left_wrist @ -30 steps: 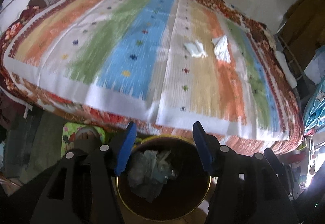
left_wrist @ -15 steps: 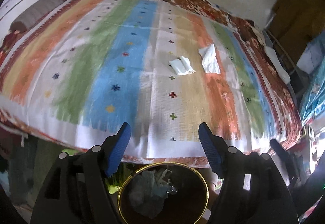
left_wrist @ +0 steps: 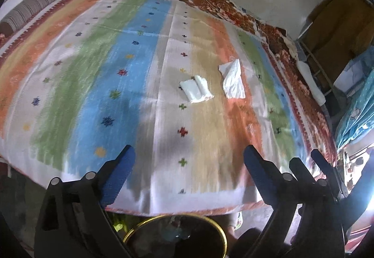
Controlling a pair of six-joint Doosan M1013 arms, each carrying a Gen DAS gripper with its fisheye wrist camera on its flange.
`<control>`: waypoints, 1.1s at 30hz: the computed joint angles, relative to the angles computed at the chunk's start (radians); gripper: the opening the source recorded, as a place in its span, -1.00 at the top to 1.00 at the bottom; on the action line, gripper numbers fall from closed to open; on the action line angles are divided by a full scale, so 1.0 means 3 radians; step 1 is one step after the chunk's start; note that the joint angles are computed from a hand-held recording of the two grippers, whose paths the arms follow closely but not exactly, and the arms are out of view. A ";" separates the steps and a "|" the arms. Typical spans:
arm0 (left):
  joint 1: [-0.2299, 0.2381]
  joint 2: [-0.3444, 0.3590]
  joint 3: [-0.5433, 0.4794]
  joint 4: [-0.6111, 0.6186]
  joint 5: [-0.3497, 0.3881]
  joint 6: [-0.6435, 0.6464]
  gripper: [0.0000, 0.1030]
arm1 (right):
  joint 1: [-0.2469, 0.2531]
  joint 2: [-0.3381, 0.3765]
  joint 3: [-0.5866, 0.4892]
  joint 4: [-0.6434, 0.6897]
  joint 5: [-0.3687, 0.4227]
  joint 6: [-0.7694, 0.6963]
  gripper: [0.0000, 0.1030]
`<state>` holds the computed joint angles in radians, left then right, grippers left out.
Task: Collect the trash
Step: 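Reach both open tools from the bin toward the two white tissues on the bed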
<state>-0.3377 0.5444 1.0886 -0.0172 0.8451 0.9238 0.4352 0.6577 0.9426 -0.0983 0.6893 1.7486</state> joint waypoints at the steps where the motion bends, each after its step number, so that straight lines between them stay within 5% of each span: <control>1: 0.0004 0.0021 -0.0019 0.0002 -0.0040 0.0026 -0.85 | -0.0006 0.0020 -0.0025 0.0004 -0.0018 -0.0019 -0.83; 22: 0.0160 0.0548 -0.0579 -0.0064 0.0204 0.0225 -0.88 | -0.0117 0.0690 -0.1009 0.0172 0.0407 -0.0355 -0.82; 33: 0.0193 0.0794 -0.0875 -0.0364 0.0175 0.0599 -0.86 | -0.0191 0.1218 -0.1902 0.0273 0.0872 -0.0268 -0.68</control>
<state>-0.2797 0.7826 0.8260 -0.1263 0.8975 1.1036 0.3780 1.0232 0.3721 -0.0164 0.9511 1.6682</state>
